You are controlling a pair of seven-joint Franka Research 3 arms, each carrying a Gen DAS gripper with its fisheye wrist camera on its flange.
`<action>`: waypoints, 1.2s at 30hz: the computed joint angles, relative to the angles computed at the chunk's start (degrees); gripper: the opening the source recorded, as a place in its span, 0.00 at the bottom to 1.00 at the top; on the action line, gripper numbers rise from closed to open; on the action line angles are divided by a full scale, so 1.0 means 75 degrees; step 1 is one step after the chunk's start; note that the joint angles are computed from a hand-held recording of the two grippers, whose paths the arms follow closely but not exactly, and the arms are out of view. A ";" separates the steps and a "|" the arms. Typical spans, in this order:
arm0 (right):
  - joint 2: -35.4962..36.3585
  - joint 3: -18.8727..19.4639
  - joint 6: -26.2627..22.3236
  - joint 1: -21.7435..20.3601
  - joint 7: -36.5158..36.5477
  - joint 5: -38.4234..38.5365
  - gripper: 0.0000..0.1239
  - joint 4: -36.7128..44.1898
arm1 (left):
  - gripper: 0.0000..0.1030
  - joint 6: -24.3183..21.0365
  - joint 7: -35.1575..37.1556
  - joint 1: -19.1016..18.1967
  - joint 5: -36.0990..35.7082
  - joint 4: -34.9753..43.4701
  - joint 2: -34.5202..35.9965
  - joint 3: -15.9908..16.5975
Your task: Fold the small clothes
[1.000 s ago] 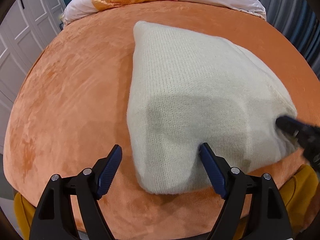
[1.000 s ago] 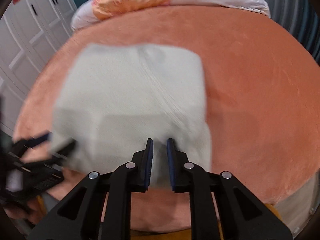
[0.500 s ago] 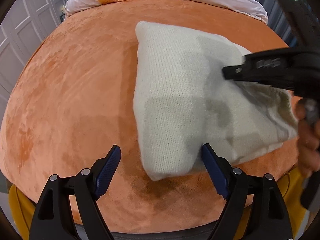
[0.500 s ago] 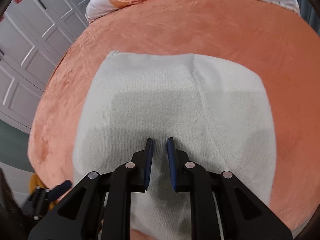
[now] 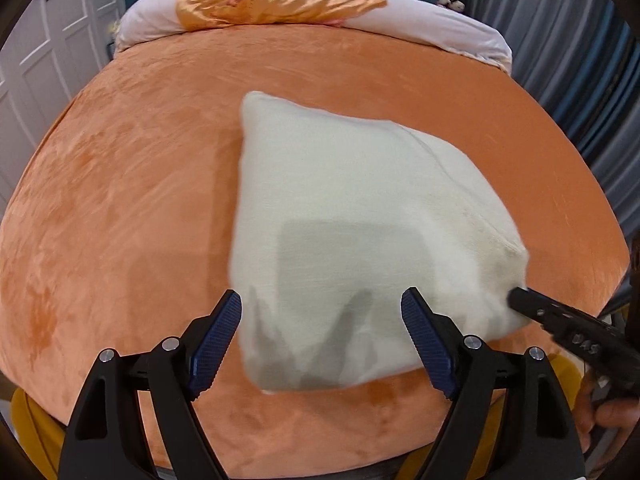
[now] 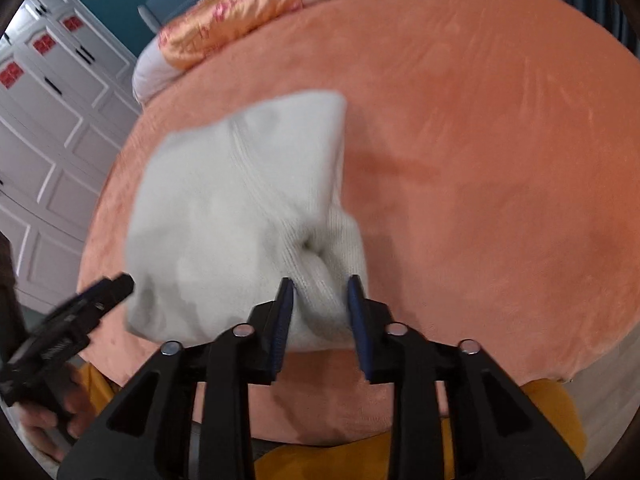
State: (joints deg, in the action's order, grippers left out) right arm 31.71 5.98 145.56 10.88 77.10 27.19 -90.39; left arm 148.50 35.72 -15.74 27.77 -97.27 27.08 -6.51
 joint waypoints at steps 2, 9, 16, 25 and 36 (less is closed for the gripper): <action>-0.0459 0.0391 0.0533 -0.0262 -0.0726 0.0575 0.09 -0.0525 | 0.78 -0.0109 0.0116 -0.0011 -0.0043 0.0064 0.0035 -0.0053; -0.0113 -0.0236 0.0054 0.0048 -0.0115 0.0297 0.09 -0.0411 | 0.78 -0.0574 0.0155 -0.0195 -0.0006 0.0361 0.0365 -0.0014; -0.0547 -0.0220 0.0711 0.0231 0.0220 -0.0213 0.09 -0.0811 | 0.78 -0.1078 0.0030 -0.0464 0.0462 0.0657 0.0539 0.0109; -0.0063 -0.0624 0.0340 0.0617 0.0932 -0.1605 0.12 -0.0487 | 0.78 -0.1368 0.0010 -0.0525 0.0545 0.0851 0.0634 0.0066; -0.0216 0.0097 0.0631 -0.0296 -0.0032 0.0174 0.51 -0.0391 | 0.79 -0.0104 -0.0307 0.0175 -0.0424 -0.0148 -0.0049 -0.0147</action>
State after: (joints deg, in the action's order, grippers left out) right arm 30.09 6.71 150.29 8.66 76.86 28.49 -93.32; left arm 147.71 33.42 -14.43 24.59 -98.39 26.71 -7.62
